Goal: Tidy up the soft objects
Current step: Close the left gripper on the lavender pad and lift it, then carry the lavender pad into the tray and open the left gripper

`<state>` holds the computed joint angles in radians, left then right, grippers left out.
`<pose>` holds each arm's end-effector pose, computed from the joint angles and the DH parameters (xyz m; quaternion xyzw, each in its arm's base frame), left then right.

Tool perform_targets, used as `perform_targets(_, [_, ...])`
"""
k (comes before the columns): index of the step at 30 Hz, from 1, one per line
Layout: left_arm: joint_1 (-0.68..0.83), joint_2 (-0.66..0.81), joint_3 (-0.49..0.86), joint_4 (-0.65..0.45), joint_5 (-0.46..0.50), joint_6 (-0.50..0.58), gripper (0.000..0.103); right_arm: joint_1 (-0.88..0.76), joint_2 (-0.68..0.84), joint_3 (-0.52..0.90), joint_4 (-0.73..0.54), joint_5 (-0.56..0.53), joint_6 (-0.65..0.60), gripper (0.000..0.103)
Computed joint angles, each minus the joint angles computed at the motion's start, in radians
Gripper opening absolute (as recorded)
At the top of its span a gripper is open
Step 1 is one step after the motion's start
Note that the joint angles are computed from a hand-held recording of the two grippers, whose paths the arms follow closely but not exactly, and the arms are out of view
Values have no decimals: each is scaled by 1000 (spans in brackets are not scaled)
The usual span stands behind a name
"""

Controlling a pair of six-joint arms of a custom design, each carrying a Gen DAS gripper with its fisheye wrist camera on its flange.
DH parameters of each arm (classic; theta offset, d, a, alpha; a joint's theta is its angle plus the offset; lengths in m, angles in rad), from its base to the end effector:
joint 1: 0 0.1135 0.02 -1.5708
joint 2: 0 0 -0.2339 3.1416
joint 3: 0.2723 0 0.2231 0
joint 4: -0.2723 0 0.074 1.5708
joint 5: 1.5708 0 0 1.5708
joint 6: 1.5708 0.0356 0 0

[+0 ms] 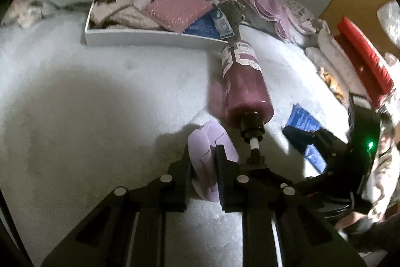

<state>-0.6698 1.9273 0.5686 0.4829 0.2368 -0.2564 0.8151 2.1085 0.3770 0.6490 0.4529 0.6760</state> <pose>0.2105 -0.1773 0.0518 0.2310 0.9055 -0.2504 0.2529 0.1584 0.1453 -0.0009 -0.0116 0.9471 -0.0003 0.3209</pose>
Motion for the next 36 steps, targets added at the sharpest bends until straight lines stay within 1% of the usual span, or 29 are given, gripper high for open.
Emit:
perform_targets(4, [-70,-29,-11,-6,-113,22,16,1,1,2,-4,0,0,103])
perform_targets(8, [-79,12,8,-1,-162,12,16,2,4,6,-8,2,-2,103])
perform_targets(15, [-82,43,7,37,-178,0,17,8,4,14,-24,10,1,103])
perform_targets(19, [-93,42,6,40,-194,-2,17,11,4,21,-41,21,-6,103])
perform_targets(22, [-93,42,4,41,-195,-3,17,-5,4,5,-7,-3,-11,103])
perform_targets(31, [-93,45,6,43,-198,0,17,-3,4,9,-13,-3,-11,103])
perform_targets(34, [-97,44,6,43,-208,2,17,13,4,27,-43,14,4,103])
perform_targets(36, [-107,43,7,43,-223,1,17,-2,9,24,-20,-3,-2,103])
